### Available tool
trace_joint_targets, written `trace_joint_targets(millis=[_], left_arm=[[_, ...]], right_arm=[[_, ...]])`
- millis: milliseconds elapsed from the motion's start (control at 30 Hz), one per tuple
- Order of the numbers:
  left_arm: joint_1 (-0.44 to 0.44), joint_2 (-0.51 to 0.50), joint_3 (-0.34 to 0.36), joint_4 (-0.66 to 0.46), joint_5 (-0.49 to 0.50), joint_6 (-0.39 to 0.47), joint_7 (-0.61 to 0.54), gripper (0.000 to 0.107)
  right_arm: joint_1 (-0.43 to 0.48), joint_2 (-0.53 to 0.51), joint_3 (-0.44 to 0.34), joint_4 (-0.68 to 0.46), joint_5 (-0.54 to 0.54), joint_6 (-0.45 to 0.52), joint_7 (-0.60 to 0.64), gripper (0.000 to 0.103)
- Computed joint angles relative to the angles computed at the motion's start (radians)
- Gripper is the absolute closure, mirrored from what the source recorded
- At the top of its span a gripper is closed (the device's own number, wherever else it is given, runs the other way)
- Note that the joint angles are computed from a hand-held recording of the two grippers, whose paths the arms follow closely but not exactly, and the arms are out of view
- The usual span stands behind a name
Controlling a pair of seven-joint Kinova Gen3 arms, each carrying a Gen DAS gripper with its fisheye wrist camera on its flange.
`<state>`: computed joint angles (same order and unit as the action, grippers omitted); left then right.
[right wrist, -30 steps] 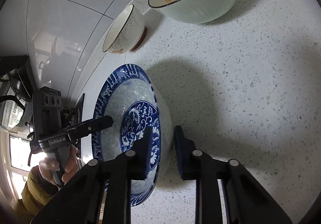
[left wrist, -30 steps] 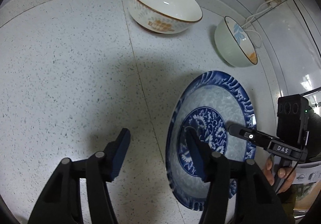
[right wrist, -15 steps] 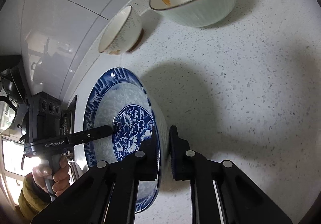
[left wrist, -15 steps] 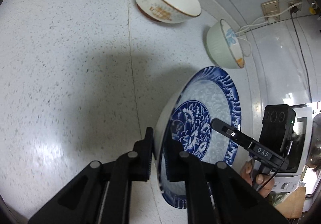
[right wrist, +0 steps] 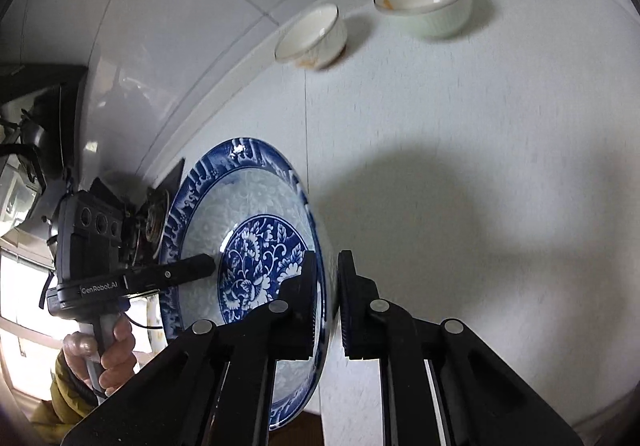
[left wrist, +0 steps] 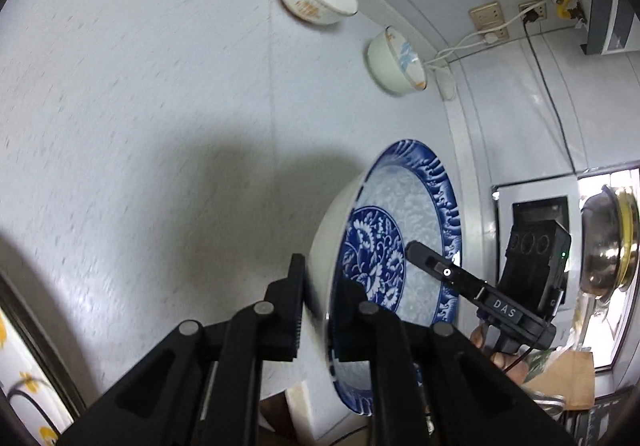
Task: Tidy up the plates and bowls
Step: 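Carry the blue-and-white plate and lower it onto the bear plate stack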
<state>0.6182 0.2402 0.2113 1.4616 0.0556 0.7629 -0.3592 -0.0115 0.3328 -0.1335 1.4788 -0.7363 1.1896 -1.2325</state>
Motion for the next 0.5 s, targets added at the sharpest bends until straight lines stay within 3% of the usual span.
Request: trace_joint_targets(millis=[200,300,500], left_arm=[[0.081,-0.022,0.006,0.118,-0.071,-0.043,0.134,0.099],[0.099,-0.014,0.008,0.152,-0.083,-0.079,0.171,0.099],[0.153,0.003,-0.002,0.152,-0.158,-0.070,0.261,0.099]], right_arm=[[-0.037,-0.020,0.002,0.108,0.043,-0.034,-0.006,0.093],[-0.045,-0.012,0.004,0.111,0.064,-0.037,-0.006,0.093],[-0.027,0.008,0.004,0.100,0.063,-0.020,0.028,0.093]])
